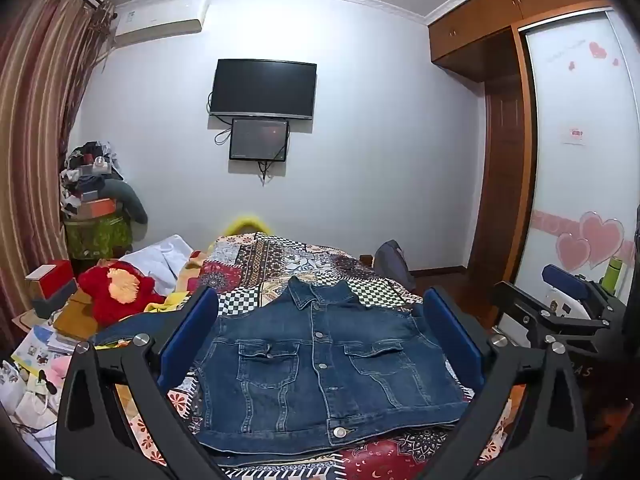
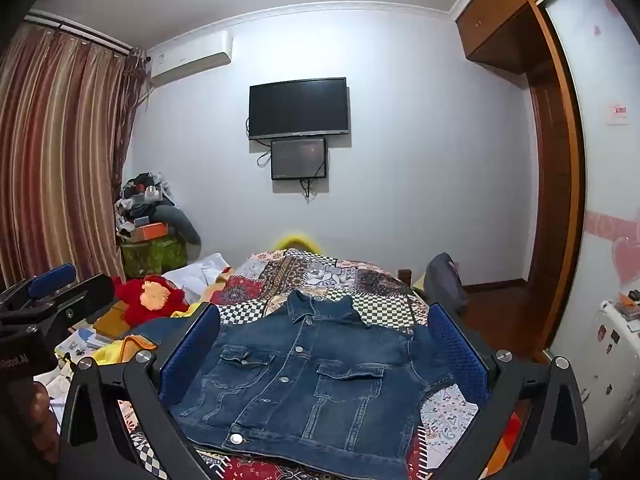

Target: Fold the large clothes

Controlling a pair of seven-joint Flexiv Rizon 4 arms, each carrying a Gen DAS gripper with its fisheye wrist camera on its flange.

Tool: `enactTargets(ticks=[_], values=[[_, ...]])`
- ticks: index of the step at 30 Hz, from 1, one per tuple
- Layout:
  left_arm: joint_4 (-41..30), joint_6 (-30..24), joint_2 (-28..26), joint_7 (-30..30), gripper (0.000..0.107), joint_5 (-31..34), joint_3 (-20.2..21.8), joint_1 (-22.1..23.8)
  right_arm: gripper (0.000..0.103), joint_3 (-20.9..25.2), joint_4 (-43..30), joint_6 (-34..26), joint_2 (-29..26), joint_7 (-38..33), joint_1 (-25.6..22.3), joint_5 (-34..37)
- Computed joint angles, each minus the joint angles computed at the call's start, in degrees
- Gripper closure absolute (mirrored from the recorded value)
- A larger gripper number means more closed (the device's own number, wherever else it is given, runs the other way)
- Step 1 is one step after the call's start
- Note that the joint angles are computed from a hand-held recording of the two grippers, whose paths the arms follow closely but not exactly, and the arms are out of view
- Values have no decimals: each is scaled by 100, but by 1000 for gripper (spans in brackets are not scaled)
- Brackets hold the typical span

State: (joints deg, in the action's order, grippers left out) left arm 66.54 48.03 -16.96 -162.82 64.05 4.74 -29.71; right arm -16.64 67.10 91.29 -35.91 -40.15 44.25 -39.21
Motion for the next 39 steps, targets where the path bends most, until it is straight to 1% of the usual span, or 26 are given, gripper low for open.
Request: enactTargets(ticks=[1, 2, 6, 8, 9, 13, 15, 21, 23, 25, 30, 39], values=[[17, 18, 10, -17, 4, 6, 3, 1, 0, -101, 5, 100, -17, 65, 39, -2], [10, -29, 7, 119, 4, -82, -25, 26, 0, -87, 13, 93, -11, 46, 38, 12], [72, 18, 41, 77, 4, -89, -12, 42, 0, -66, 34, 72, 7, 3, 46, 53], [105, 34, 58, 106, 4, -119, -15, 75, 0, 163, -107, -50, -46, -152, -84, 102], [45, -18, 32, 146, 4, -128, -36, 68, 0, 188, -120, -66, -48, -169, -96, 111], [84, 4, 68, 134, 4, -106, -20, 79, 0, 215, -120, -73, -47, -198, -106, 125], [36, -57, 41, 173, 4, -59, -49, 26, 0, 114, -89, -45, -48, -125, -32, 109], [-9, -82, 7, 207, 4, -66, -45, 20, 0, 238, -152, -106, -70, -194, -96, 132], [-1, -72, 12, 194, 4, -50, -34, 11, 0, 78, -59, -31, -47, -86, -6, 99], [-17, -83, 5, 204, 4, -48, -32, 5, 0, 69, -60, -22, -49, -77, 3, 98], [0, -108, 20, 153, 4, 19, -21, -23, 0, 223, -176, -55, -120, -180, -72, 150], [12, -187, 29, 48, 4, 96, -25, -45, 0, 272, -228, -1, -159, -290, -101, 272]])
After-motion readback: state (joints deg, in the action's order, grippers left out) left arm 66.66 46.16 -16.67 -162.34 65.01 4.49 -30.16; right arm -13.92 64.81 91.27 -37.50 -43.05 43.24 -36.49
